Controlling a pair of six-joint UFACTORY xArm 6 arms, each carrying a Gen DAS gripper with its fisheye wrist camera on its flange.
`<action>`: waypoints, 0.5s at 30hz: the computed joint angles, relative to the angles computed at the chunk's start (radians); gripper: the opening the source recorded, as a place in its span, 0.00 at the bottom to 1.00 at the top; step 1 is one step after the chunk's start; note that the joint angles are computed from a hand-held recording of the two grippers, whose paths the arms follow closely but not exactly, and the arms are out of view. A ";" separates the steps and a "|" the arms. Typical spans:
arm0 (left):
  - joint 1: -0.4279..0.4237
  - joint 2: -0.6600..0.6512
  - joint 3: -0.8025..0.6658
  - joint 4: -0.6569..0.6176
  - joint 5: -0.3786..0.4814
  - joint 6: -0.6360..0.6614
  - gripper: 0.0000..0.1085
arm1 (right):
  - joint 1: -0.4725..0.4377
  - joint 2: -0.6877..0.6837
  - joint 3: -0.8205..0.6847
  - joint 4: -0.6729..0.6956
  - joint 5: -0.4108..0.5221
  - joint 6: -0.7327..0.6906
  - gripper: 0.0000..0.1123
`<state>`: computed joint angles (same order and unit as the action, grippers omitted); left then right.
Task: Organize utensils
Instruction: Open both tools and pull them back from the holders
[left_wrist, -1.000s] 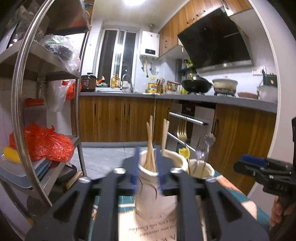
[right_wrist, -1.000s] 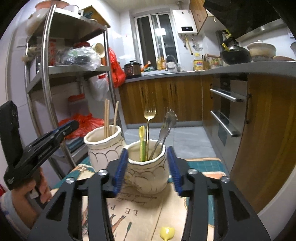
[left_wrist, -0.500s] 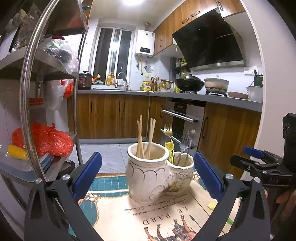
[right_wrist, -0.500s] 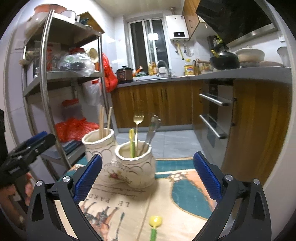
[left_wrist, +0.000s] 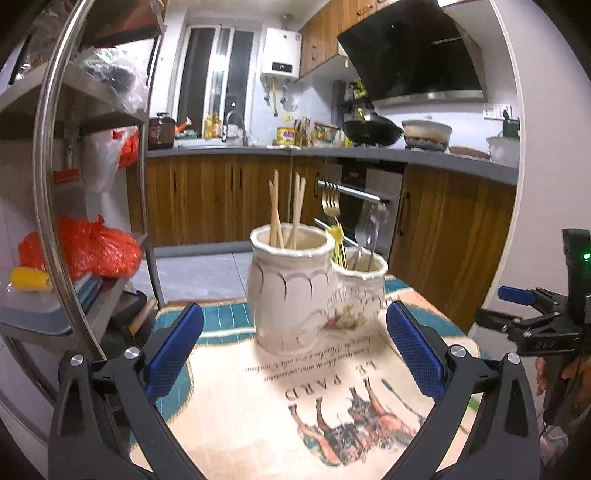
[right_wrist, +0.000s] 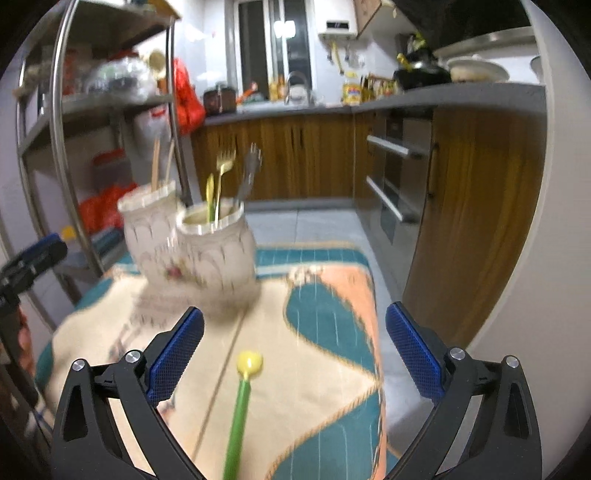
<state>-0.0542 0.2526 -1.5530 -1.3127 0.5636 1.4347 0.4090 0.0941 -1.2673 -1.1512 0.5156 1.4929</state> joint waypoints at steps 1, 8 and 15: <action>0.005 0.000 0.005 0.018 0.024 -0.006 0.90 | 0.004 0.010 -0.002 0.046 0.005 -0.048 0.87; -0.004 0.001 0.040 0.156 0.048 -0.056 0.90 | 0.021 0.057 -0.007 0.274 0.044 -0.251 0.87; -0.012 0.013 0.043 0.222 0.067 -0.113 0.90 | 0.026 0.074 -0.013 0.366 0.049 -0.332 0.85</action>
